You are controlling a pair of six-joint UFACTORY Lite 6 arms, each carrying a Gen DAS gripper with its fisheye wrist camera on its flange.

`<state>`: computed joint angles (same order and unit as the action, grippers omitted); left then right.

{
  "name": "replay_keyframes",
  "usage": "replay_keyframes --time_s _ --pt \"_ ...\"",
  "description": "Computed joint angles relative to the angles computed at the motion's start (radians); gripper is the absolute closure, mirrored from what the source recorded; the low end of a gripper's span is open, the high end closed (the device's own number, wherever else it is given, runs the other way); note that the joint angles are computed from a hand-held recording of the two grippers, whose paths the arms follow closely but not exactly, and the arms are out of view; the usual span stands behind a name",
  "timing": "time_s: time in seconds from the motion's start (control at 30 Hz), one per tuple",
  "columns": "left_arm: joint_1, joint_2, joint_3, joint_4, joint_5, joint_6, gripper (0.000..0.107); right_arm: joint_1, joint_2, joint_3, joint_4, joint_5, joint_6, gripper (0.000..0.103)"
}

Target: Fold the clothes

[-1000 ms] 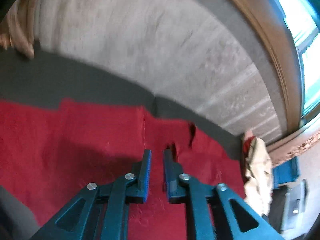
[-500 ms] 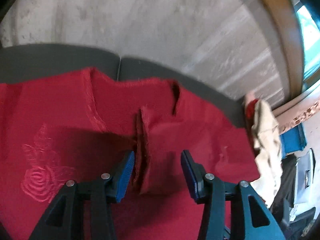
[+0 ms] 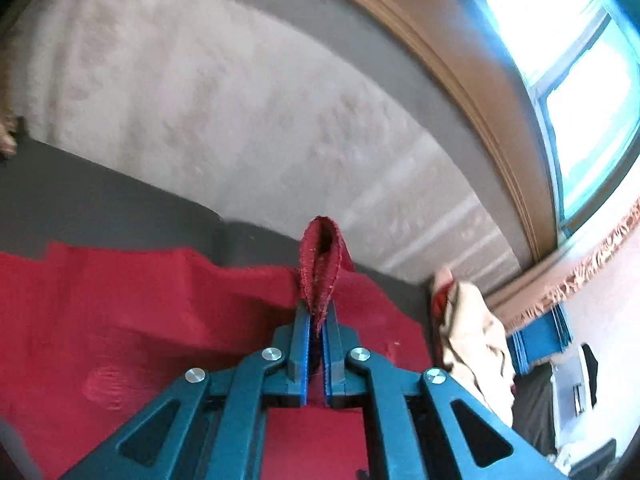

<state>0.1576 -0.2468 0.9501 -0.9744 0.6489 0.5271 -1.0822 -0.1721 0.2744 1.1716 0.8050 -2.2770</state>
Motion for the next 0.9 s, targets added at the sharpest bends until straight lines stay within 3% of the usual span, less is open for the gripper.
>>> replay_keyframes --time_s 0.23,0.47,0.53,0.6,0.67,0.77,0.9 --pt "0.223 -0.106 -0.157 0.053 0.099 0.072 0.104 0.014 -0.017 -0.006 -0.004 -0.007 0.019 0.0" --pt "0.363 -0.033 -0.269 0.058 0.051 0.145 0.104 0.068 -0.018 0.025 -0.026 -0.032 0.095 0.0" --pt "0.371 -0.01 -0.294 0.048 0.045 0.184 0.104 0.05 0.007 0.07 -0.101 0.001 0.142 0.0" --pt "0.362 -0.002 -0.323 0.049 0.013 0.211 0.103 0.008 0.083 0.155 -0.188 0.099 0.237 0.0" --pt "0.369 0.005 -0.349 0.016 -0.003 0.26 0.101 -0.045 0.241 0.309 -0.292 0.283 0.408 0.0" --pt "0.406 0.006 -0.377 -0.078 0.01 0.352 0.101 -0.111 0.489 0.523 -0.301 0.526 0.652 0.0" --pt "0.353 -0.095 -0.443 -0.067 -0.075 0.388 0.101 -0.085 0.677 0.653 -0.239 0.618 0.861 0.0"
